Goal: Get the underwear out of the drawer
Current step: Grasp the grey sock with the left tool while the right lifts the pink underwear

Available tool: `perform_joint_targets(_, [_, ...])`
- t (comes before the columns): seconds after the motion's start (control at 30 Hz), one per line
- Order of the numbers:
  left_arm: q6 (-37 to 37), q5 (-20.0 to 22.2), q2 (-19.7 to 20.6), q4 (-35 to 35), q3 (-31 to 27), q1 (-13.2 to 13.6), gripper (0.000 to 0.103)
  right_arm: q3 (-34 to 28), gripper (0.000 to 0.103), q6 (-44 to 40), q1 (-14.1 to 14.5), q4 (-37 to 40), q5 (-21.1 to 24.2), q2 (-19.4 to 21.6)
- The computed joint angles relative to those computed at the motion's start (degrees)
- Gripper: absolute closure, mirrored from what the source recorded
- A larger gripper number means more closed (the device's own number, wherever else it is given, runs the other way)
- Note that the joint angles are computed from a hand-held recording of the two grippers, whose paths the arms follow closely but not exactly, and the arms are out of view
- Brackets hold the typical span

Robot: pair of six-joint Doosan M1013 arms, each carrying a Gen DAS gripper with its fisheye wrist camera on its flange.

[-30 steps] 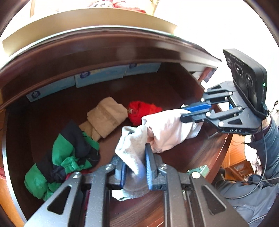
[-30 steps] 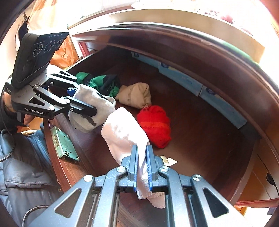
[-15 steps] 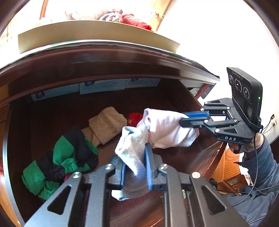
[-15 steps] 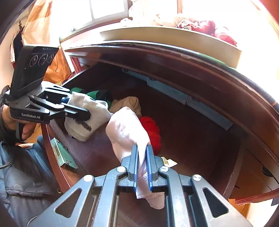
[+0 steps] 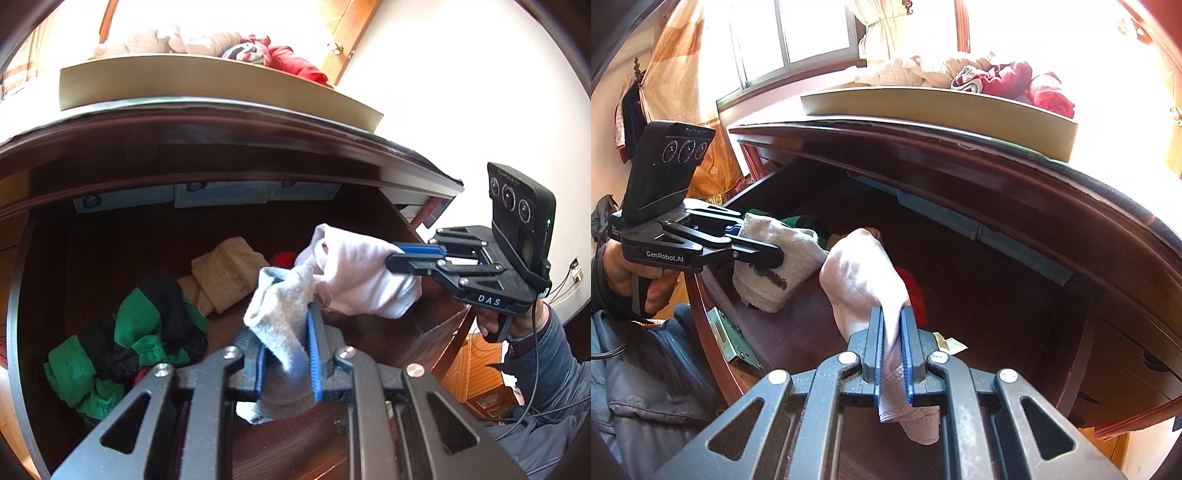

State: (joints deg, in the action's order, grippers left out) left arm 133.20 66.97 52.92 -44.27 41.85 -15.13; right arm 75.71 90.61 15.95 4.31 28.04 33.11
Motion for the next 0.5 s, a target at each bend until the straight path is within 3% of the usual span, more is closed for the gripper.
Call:
perform_joint_targets(0.3, [0.43, -1.59, -0.59, -1.45, 1.28, 0.35, 0.087, 4.4, 0.097, -1.13, -0.59, 2.41, -5.58, -2.6])
perform_joint_targets(0.5, [0.38, -1.51, -0.55, -1.3, 1.08, 0.32, 0.087, 3.36, 0.097, -5.91, -1.21, 6.0, -1.68, -2.46])
